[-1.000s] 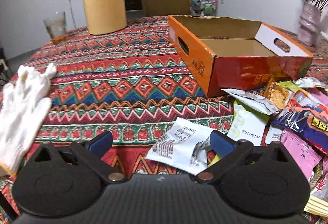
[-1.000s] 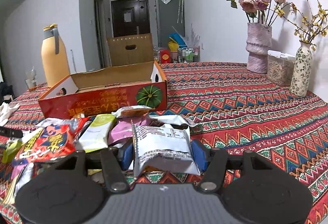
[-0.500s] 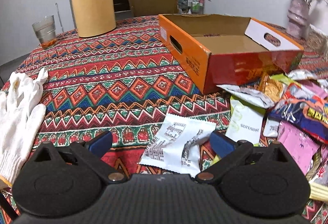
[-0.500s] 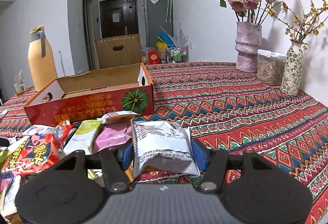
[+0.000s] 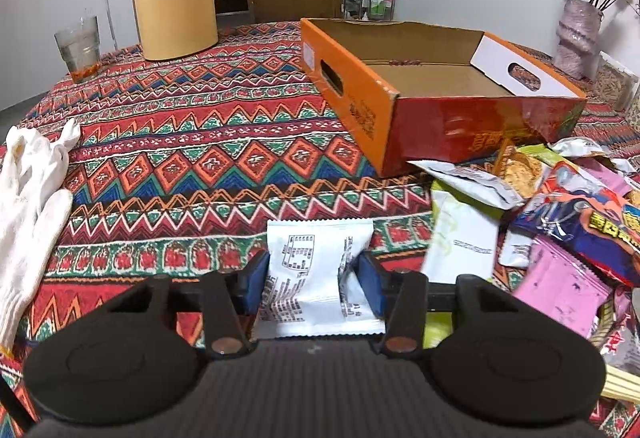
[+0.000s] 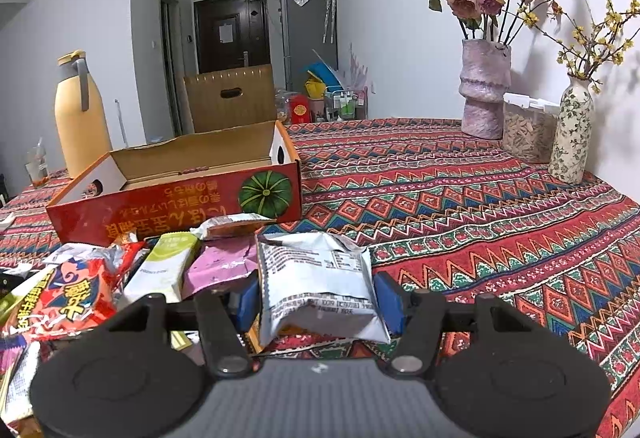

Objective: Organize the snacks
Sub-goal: 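Carry both white packets over the orange box and open both tools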

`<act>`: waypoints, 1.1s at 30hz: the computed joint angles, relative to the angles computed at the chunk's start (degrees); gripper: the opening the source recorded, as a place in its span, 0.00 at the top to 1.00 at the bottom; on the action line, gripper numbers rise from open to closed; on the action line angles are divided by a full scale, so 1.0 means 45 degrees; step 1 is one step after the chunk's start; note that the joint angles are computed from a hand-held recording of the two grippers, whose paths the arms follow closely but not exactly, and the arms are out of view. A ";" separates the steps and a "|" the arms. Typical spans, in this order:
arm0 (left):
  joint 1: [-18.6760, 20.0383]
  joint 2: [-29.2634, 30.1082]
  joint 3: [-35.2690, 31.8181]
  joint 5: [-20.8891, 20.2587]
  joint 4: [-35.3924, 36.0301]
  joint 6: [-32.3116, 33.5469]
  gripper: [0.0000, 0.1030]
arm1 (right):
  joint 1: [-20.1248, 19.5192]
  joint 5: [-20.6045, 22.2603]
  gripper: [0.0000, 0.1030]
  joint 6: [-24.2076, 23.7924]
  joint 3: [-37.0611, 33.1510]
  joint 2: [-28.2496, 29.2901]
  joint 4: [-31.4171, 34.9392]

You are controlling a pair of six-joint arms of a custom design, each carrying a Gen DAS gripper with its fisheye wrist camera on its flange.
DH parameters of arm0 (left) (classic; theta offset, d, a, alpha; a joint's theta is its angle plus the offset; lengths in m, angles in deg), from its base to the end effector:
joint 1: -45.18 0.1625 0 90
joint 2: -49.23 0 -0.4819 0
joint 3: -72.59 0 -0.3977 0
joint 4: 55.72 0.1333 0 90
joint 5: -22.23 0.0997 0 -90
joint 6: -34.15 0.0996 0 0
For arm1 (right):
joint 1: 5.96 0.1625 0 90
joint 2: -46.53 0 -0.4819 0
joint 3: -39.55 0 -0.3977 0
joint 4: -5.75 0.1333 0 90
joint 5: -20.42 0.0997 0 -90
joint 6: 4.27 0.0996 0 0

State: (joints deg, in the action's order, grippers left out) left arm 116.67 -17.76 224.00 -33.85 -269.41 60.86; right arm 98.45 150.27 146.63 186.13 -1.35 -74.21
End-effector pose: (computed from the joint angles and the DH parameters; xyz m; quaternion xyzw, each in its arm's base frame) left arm 0.0659 -0.3981 0.2094 0.2559 0.8693 -0.3009 0.2970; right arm 0.1428 -0.2766 0.0078 0.0988 -0.7833 0.5078 0.3447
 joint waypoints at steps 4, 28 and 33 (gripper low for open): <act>-0.0430 0.0327 0.0357 0.0468 -0.0791 -0.0202 0.54 | -0.0049 -0.0284 0.43 -0.0049 0.0182 -0.0040 -0.0206; -0.4062 0.1989 0.0312 0.2286 -0.4380 -0.2270 0.54 | 0.0080 -0.2755 0.43 -0.2000 -0.2025 -0.1617 0.3277; -0.4218 0.2281 -0.0485 0.2509 -0.3899 -0.3035 0.54 | -0.0002 -0.3052 0.43 -0.2082 -0.3487 -0.1446 0.4926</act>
State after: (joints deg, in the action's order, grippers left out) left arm 97.69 -7.49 221.81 -22.56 -286.95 47.20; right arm 98.44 136.53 137.26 170.44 -7.86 -52.04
